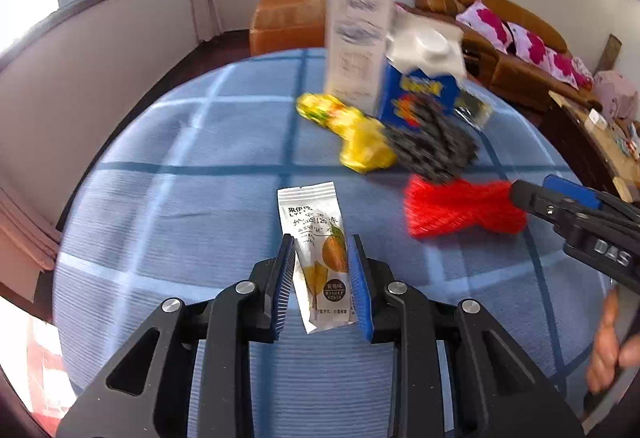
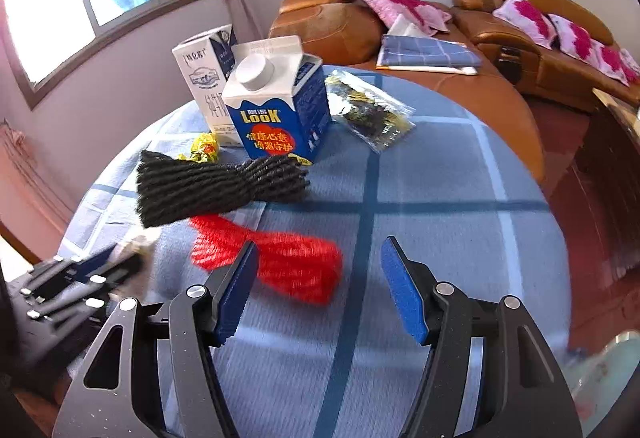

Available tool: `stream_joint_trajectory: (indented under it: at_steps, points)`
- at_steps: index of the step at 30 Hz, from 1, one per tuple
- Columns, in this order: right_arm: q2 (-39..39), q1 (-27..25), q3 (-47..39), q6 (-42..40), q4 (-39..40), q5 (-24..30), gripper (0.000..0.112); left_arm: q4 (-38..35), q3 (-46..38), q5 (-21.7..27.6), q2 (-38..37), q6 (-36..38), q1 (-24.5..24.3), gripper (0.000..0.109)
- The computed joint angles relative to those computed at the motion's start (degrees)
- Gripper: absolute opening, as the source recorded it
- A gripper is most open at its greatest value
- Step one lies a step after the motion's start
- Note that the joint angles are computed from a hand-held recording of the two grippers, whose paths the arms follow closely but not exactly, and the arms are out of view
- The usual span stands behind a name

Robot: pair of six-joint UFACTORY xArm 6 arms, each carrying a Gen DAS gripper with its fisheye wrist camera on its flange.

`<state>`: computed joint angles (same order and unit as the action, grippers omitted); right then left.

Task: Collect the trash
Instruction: 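Grasp the red mesh net with the right gripper while the left gripper holds the packet, then carry the white packet and red mesh net over the blue bin with both grippers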

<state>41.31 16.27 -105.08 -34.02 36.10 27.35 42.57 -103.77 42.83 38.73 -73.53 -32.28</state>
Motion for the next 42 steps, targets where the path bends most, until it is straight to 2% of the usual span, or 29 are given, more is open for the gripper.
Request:
stream_joint_trajectory:
  at_steps: [4, 5, 7, 12, 15, 19, 25, 27, 32, 36, 42]
  points:
    - [5.81, -0.32, -9.47, -0.69, -0.29, 8.34, 0.061, 2.46, 6.84, -1.96, -5.09, -4.49, 1.33, 0.027]
    - [6.51, -0.02, -10.30, 0.06, -1.87, 8.80, 0.052, 2.91, 8.12, -2.03, -6.00, -5.47, 1.53, 0.027]
    - [6.40, 0.15, -9.99, -0.89, -0.75, 10.03, 0.044, 3.58, 9.57, -1.93, -6.85, -6.52, 1.67, 0.027]
    - [1.71, 0.87, -2.90, -3.01, -0.06, 7.69, 0.020, 3.15, 11.31, -2.25, -7.77, -7.58, 1.62, 0.027]
    - [-2.17, 1.00, 2.92, -2.98, 0.46, 5.03, 0.015, 3.42, 12.39, -2.81, -8.60, -8.26, 1.29, 0.027]
    - [-9.11, 0.96, 12.13, -6.52, 6.62, 0.83, 0.014, 5.25, 13.89, -2.41, -10.24, -9.75, -0.10, 0.027]
    - [-21.00, 1.92, 27.89, -11.07, 13.96, -9.56, 0.014, 7.45, 15.71, -1.47, -12.13, -11.42, -2.50, 0.027]
    - [-23.55, 2.48, 31.43, -13.13, 15.95, -13.18, 0.014, 7.82, 16.06, -1.11, -12.49, -11.43, -3.29, 0.027]
    - [-28.14, 3.18, 37.57, -16.79, 20.43, -18.15, 0.014, 8.10, 15.95, -0.39, -12.69, -11.09, -5.48, 0.027]
    - [-30.97, 2.90, 40.44, -21.08, 25.71, -18.01, 0.014, 7.81, 14.83, 0.45, -12.18, -9.86, -7.22, 0.027]
    - [-35.29, 2.12, 45.95, -22.41, 26.28, -17.57, 0.014, 8.27, 14.03, 1.47, -12.05, -9.64, -9.02, 0.028]
